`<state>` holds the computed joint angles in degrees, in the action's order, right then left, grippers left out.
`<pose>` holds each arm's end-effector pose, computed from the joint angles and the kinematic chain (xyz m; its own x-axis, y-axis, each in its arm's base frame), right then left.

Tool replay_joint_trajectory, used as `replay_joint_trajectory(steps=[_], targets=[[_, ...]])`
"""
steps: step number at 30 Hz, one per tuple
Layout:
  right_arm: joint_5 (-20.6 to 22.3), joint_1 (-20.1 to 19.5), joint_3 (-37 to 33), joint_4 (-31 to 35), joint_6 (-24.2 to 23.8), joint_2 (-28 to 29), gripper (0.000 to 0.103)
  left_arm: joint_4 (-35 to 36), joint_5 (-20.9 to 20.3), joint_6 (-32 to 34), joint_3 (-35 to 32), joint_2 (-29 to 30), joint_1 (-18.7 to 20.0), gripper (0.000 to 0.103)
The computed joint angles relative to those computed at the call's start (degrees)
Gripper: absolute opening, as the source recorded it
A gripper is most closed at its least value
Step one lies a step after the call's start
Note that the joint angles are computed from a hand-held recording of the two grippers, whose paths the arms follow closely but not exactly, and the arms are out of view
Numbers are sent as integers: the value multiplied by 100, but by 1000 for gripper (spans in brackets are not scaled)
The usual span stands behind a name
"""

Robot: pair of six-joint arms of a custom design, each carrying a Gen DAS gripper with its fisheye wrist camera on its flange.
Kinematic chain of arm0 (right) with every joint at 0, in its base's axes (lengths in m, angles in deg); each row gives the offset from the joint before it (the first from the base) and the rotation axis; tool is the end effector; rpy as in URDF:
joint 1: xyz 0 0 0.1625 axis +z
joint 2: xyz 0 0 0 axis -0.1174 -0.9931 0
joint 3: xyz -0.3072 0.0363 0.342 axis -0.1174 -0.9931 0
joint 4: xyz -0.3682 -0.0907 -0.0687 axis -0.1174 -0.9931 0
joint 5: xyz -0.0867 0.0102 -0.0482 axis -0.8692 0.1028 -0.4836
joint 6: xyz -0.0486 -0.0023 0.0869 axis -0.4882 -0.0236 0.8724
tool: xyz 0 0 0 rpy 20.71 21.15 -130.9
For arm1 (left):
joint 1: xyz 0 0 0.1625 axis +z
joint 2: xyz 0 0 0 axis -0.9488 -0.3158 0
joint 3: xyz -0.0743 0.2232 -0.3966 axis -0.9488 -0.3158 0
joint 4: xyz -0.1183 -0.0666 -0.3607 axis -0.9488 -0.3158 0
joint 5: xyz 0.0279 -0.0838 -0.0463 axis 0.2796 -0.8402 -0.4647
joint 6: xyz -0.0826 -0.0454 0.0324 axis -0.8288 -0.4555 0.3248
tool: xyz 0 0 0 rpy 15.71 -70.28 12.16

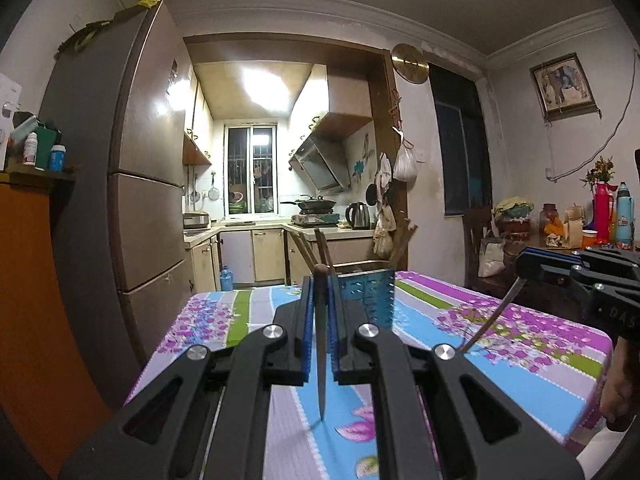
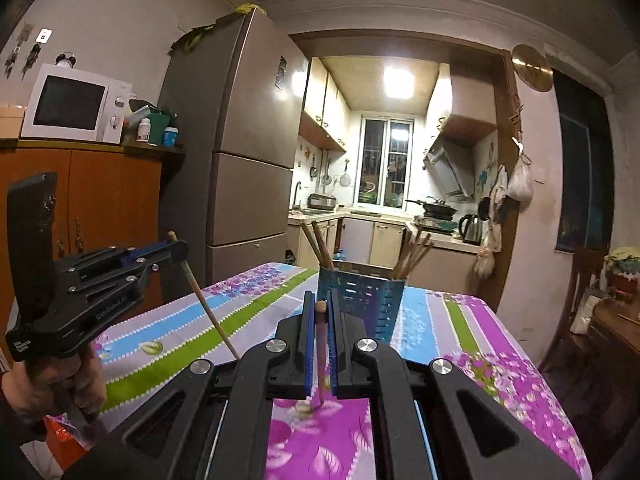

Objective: Organize utensils
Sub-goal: 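Carry the left gripper's chopstick over the holder while the right carries its own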

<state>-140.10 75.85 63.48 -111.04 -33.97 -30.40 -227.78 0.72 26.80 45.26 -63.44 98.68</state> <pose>0.0070 -0.5169 0.3847 -0.4889 -0.6199 0.6138 -0.8117 0.0654 -0.5804 -0.4106 -0.4643 -0.0534 -0.6725 -0.0913 -0.7344 0.7318 0.0657 -0.6783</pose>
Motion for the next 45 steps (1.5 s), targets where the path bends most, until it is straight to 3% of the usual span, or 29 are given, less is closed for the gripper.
replay_joint_trajectory(steps=[6, 16, 24, 31, 37, 45], targets=[[-121, 260, -351, 245, 116, 104, 7, 136, -46, 276, -245, -74, 119, 5], [-312, 636, -977, 757, 240, 231, 7, 607, -143, -103, -219, -207, 154, 5], [-565, 1074, -2035, 1415, 731, 488, 7, 1177, -437, 10, -754, -394, 194, 5], [-866, 1577, -3354, 2051, 1315, 952, 7, 2014, -839, 171, -1785, -465, 269, 5], [-1182, 1972, -4557, 2460, 1677, 1506, 7, 2859, -1137, -84, -2791, -380, 402, 5], [-1564, 2153, -5763, 2940, 1872, 2238, 7, 3946, -1223, -143, -4643, 325, 651, 5]])
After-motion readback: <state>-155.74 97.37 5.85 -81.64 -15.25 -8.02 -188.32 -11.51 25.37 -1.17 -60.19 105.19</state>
